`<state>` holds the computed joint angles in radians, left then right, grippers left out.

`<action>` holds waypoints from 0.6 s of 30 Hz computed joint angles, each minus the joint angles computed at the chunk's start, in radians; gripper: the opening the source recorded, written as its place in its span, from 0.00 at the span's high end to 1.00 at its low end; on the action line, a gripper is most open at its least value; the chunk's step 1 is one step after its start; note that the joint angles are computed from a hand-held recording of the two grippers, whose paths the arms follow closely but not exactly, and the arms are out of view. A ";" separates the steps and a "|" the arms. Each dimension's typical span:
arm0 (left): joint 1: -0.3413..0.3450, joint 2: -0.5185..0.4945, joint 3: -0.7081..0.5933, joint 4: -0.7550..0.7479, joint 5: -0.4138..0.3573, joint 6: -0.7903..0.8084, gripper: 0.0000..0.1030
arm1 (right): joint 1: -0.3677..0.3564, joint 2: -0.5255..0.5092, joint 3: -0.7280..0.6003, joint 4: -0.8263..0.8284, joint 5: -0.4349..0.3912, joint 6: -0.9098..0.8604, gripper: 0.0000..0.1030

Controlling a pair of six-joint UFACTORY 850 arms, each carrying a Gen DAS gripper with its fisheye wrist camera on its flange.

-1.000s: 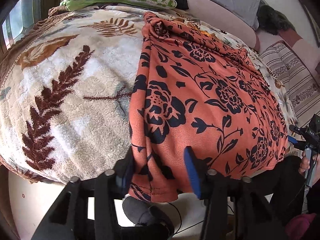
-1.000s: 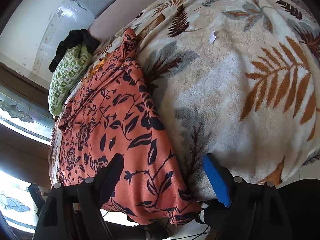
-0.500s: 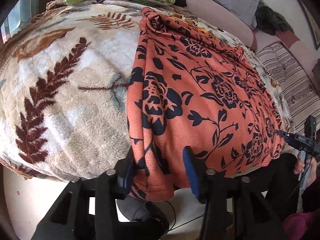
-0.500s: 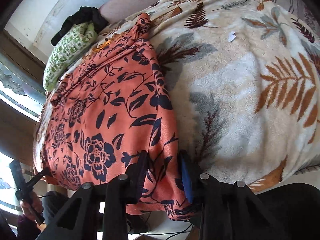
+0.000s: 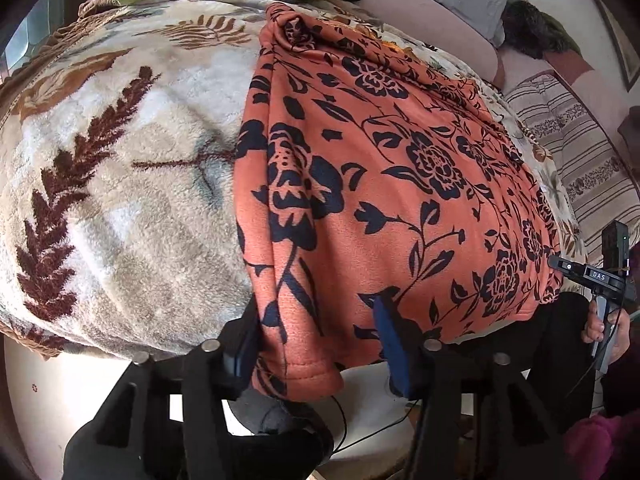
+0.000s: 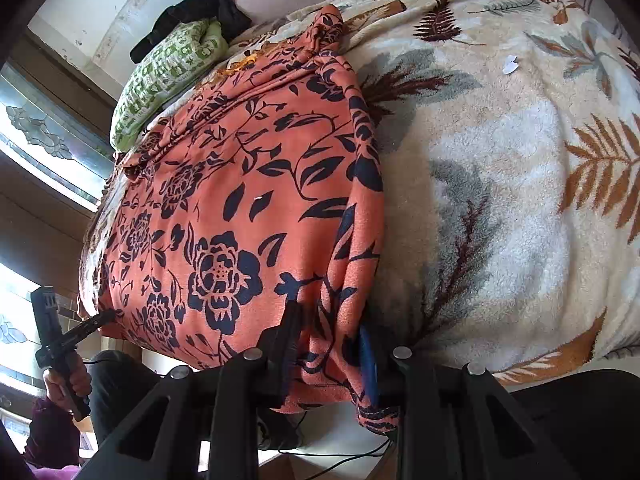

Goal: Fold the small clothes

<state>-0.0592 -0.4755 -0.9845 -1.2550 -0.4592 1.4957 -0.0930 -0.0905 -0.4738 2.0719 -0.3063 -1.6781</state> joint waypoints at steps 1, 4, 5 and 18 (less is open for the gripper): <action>-0.016 0.007 0.010 -0.005 0.037 0.021 0.44 | 0.014 0.000 -0.004 0.015 0.019 -0.028 0.66; -0.057 0.019 0.024 0.005 0.150 0.039 0.70 | 0.080 0.000 -0.020 0.140 0.126 -0.197 0.77; -0.056 0.017 0.018 0.046 0.148 0.004 0.86 | 0.088 0.002 -0.023 0.152 0.140 -0.210 0.85; 0.050 0.074 -0.158 0.023 -0.263 -0.105 0.93 | -0.085 0.147 -0.086 -0.095 -0.234 0.127 0.90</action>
<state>-0.0088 -0.4018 -1.1425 -1.2322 -0.7219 1.3909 -0.1779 0.0561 -0.5596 1.9769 -0.5399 -1.5515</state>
